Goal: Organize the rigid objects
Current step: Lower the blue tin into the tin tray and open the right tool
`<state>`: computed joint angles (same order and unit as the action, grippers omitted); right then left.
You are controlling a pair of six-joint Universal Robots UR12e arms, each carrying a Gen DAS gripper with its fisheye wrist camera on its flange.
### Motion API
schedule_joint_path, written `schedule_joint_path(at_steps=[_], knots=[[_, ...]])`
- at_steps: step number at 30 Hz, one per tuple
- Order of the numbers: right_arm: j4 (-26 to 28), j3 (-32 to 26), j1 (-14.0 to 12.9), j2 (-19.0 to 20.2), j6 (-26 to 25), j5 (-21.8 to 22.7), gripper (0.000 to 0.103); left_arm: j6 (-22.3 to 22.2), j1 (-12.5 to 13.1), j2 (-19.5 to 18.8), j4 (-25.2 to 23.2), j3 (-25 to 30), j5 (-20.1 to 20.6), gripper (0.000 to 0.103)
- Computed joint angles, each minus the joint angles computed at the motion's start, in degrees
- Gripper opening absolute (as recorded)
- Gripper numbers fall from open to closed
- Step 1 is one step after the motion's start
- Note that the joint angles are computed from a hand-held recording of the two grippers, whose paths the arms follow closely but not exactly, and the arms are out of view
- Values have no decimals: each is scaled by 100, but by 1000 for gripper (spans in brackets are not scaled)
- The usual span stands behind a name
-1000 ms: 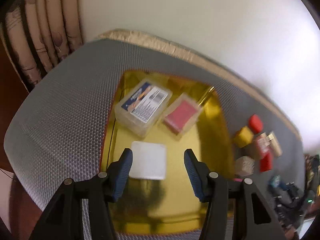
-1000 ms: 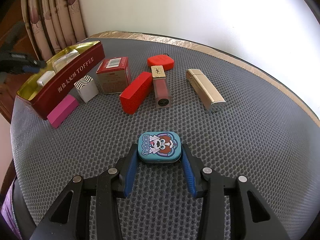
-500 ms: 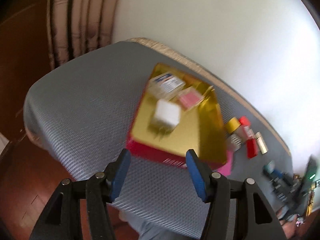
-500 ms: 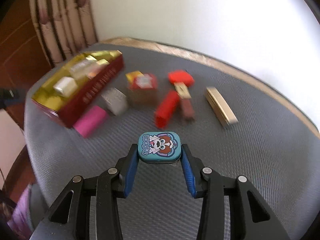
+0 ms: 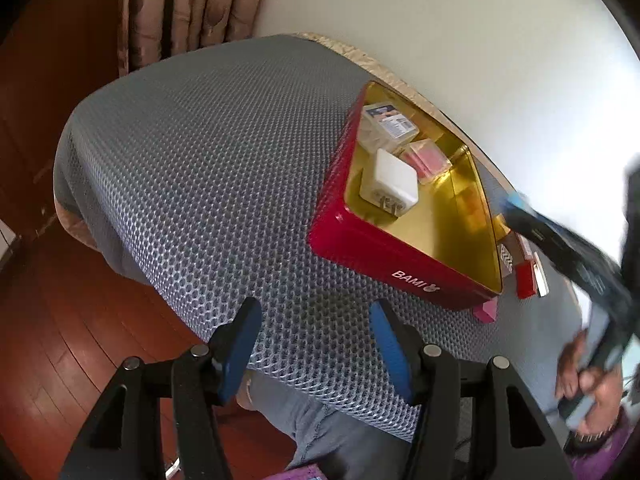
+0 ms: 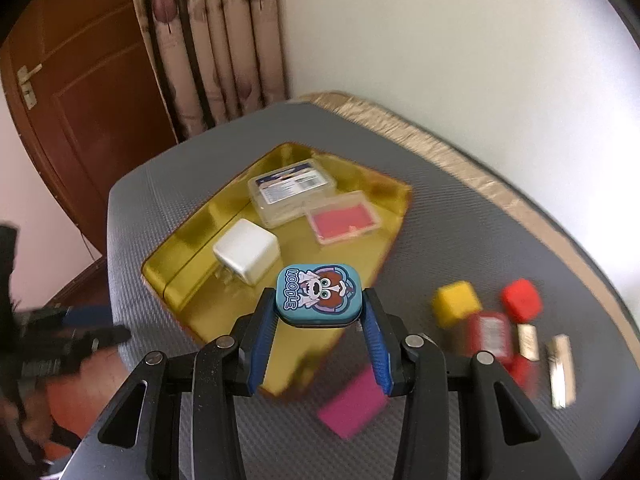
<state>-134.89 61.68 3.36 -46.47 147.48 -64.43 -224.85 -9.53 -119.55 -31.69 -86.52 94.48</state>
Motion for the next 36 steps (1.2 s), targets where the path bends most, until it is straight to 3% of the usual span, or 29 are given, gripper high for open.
schedule_joint_path(at_steps=[4,8,23,27,29,34,36], knots=[[347,-441,142,274,41,-239,39,207,-30,-39,-120,89,17,59],[635,-759,189,473,153,-334,39,178,9,-68,-224,118,-257,59],[1320,-1363,272,879,271,-558,40,197,64,-126,-405,188,-523,59],[1264,-1334,259,868,309,-450,42,255,59,-148,-488,227,-499,59],[1124,-1204,225,788,389,-256,50,275,49,-158,-513,239,-475,59],[50,-305,-70,265,813,442,63,347,42,-154,-522,244,-477,59],[-386,122,-199,33,944,431,69,335,37,-151,-506,240,-479,59]])
